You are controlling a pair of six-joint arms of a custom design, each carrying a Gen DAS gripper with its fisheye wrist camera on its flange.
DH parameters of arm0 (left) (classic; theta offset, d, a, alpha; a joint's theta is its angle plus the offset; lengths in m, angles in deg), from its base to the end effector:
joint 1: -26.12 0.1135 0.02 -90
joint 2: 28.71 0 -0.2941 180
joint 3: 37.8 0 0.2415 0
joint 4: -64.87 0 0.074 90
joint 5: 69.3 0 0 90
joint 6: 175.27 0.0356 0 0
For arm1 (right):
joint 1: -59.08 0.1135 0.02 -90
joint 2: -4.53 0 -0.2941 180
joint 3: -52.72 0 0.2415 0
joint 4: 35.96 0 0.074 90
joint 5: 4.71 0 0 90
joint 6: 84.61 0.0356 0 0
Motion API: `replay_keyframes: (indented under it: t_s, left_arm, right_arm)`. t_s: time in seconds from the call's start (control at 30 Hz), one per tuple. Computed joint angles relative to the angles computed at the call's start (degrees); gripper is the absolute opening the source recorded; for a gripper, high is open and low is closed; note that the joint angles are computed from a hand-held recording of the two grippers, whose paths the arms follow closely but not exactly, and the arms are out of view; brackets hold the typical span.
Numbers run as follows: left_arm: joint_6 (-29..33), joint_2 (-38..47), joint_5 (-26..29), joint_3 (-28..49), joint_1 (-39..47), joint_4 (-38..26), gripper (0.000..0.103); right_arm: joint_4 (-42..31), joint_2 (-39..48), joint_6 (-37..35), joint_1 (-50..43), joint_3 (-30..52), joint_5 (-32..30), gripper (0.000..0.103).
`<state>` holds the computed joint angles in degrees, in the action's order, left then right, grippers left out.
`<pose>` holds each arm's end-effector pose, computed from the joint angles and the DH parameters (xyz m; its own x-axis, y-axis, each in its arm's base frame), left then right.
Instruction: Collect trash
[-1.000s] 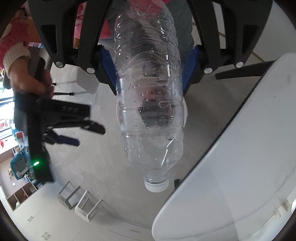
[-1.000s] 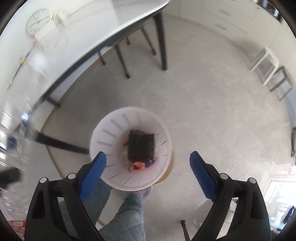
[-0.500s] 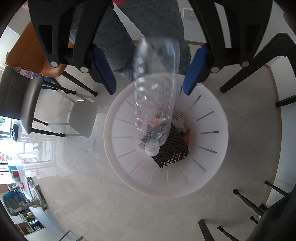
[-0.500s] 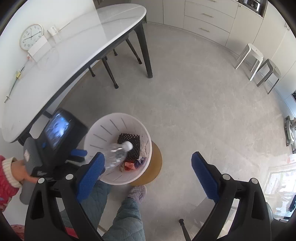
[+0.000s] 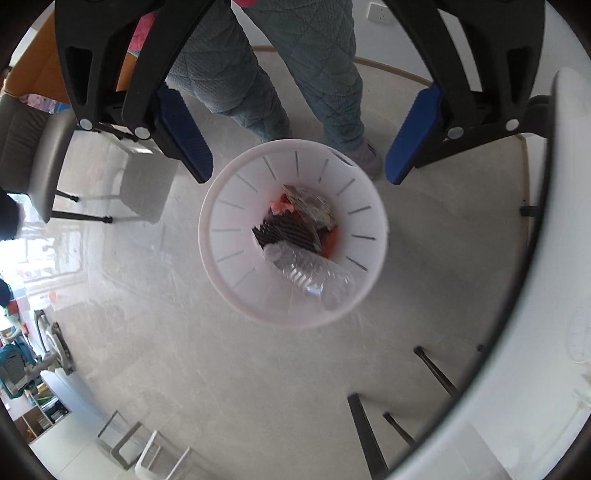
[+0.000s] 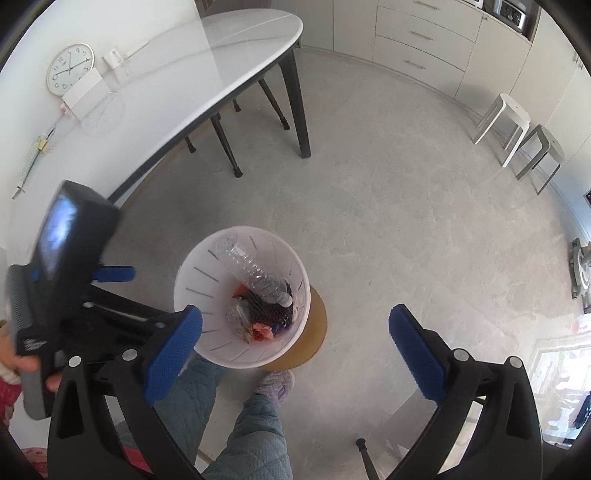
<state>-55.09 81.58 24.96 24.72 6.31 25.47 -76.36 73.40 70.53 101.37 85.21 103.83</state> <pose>0.2717 -0.1007 0.1012 -0.6407 0.7636 -0.0800 0.7675 0.6398 -0.0393 0.1060 0.0812 0.1397 -0.8328 0.4054 -0.3770 0.4078 0.9098 0.0774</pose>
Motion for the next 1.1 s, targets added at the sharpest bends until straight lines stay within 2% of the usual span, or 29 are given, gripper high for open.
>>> replay_keyframes:
  t_s: [0.3, 0.47, 0.63, 0.83, 1.1]
  left_arm:
    - [1.7, -19.2, 2.5, -0.5, 6.0, -9.3, 0.095]
    - [1.9, -26.2, 4.4, 2.1, 10.1, -13.6, 0.095]
    - [0.7, -31.4, 6.7, 7.9, 15.7, -15.9, 0.095]
    - [-3.2, -32.2, 9.1, 20.9, 23.3, -19.2, 0.095]
    - [-10.4, -25.5, 12.6, 46.1, 32.0, -23.9, 0.095]
  right_arm:
    - [-4.8, -0.8, 0.7, -0.1, 4.0, 2.1, 0.100]
    - [-8.7, -0.5, 2.9, 4.1, 8.4, 5.0, 0.101]
    - [-12.9, -1.2, 1.0, 5.3, 16.1, 7.8, 0.101]
    - [-18.7, 2.9, -6.8, 5.5, 32.5, 13.7, 0.101]
    - [-20.4, 10.9, -24.4, 5.4, 56.9, 20.9, 0.101]
